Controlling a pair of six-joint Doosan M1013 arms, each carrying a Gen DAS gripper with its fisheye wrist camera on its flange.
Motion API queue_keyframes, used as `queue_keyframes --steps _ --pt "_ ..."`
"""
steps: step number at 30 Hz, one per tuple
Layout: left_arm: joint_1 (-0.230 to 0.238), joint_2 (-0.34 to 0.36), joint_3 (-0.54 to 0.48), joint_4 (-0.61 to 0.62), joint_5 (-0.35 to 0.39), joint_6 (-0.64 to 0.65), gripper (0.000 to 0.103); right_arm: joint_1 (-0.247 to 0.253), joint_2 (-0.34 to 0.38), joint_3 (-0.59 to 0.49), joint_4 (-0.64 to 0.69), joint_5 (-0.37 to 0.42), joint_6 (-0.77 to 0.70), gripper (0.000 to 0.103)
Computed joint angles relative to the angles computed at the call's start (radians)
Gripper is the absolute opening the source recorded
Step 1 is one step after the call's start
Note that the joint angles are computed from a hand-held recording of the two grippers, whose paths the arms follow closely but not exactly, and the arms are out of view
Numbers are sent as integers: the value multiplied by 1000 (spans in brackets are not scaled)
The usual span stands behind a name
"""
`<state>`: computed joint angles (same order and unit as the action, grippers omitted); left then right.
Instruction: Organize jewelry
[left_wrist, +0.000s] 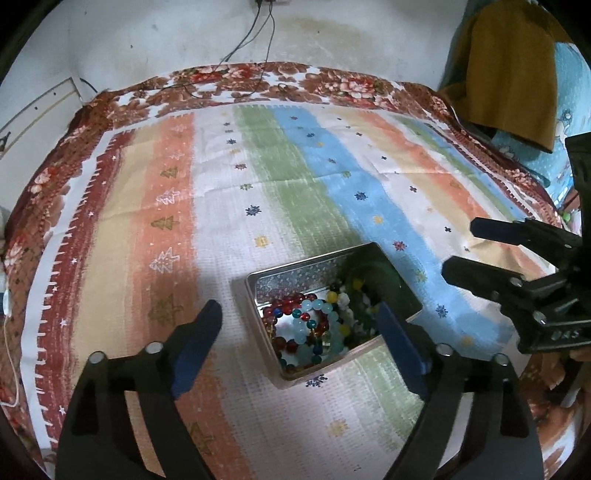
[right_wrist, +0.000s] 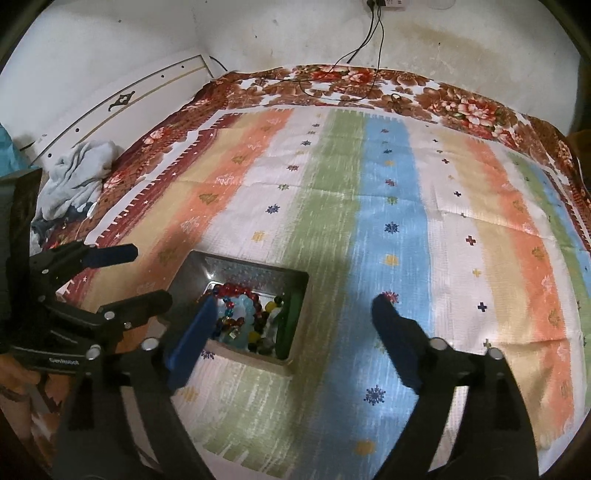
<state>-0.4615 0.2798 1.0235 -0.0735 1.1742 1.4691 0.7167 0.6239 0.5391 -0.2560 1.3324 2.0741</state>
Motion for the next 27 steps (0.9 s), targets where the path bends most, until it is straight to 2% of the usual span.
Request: queue_keyframes --steps 4,12,14,16,20,24,27 --pt "-6 -11 17 16 -16 -5 96 0 -26 46 -2 -39 17 98" --pt "-21 -52 76 57 -77 -18 97 11 -85 154 -29 -124 59 98" --pt "-33 -62 91 95 -83 -28 97 30 -90 164 -107 -118 72 98" --pt "-40 -73 107 113 -100 -25 97 47 -109 198 -164 -162 65 98" --pt "-46 -95 138 127 -148 -38 97 48 -140 251 -147 -211 98 98" --pt "-43 -106 153 92 -161 -20 97 54 -152 274 -145 -225 118 98" --pt "-21 -111 161 -19 -169 15 97 56 -159 286 -136 -242 122 98"
